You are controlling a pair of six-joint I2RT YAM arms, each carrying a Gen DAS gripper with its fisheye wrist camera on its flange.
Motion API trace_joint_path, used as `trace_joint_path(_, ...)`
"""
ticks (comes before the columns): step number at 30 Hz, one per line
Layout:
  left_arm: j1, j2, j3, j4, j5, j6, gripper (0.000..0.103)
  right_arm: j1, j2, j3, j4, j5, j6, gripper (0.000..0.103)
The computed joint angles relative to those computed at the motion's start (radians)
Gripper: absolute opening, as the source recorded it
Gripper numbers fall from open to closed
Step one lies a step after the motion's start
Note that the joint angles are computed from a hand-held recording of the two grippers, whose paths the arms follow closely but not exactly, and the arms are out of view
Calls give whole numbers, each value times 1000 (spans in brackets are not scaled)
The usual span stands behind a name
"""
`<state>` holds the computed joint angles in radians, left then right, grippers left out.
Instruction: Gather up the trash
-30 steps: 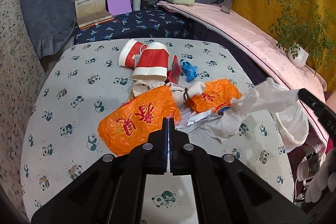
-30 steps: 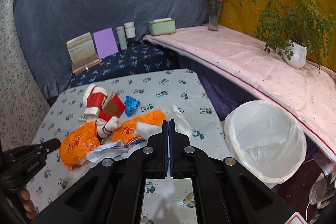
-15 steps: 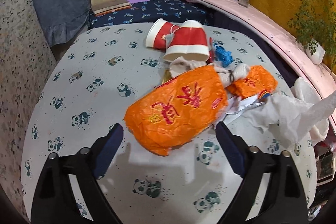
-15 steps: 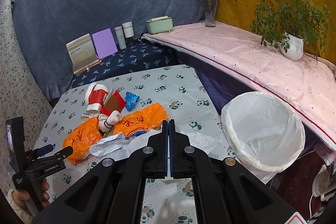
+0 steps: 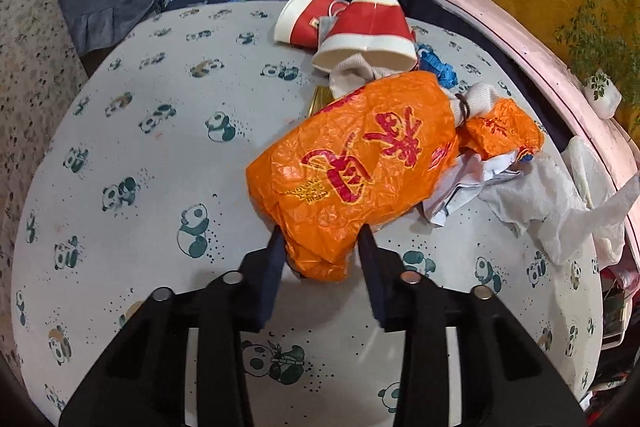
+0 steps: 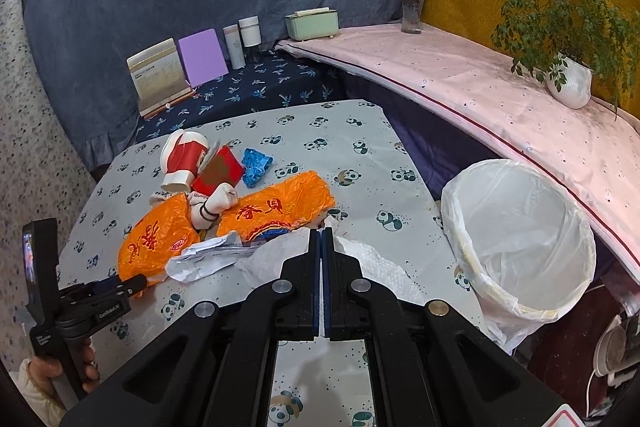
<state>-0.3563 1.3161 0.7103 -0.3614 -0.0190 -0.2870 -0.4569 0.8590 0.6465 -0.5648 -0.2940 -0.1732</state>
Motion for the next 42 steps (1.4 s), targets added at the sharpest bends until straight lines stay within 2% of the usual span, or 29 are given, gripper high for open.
trace_joint_path(1, -4, -16, -1, -5, -4, 6, 21, 0, -1, 0, -2, 0, 1, 1)
trace_joint_path(4, -9, -66, 1, -35, -10, 7, 15, -3, -8, 0, -7, -6, 0, 1)
trace_joint_path(12, -76, -161, 86, -151, -51, -29, 14, -75, -37, 43, -30, -78, -21, 1)
trace_joint_path(17, -158, -142, 185, -215, -89, -63, 14, -157, -38, 93, -41, -146, -37, 1)
trace_joint_path(31, -426, 97, 469, -244, -192, -112, 14, -469, 78, 259, -27, -358, -105, 1)
trace_joint_path(42, -584, 409, 764, -250, -206, -97, 14, -616, 318, 393, 92, -346, -99, 1)
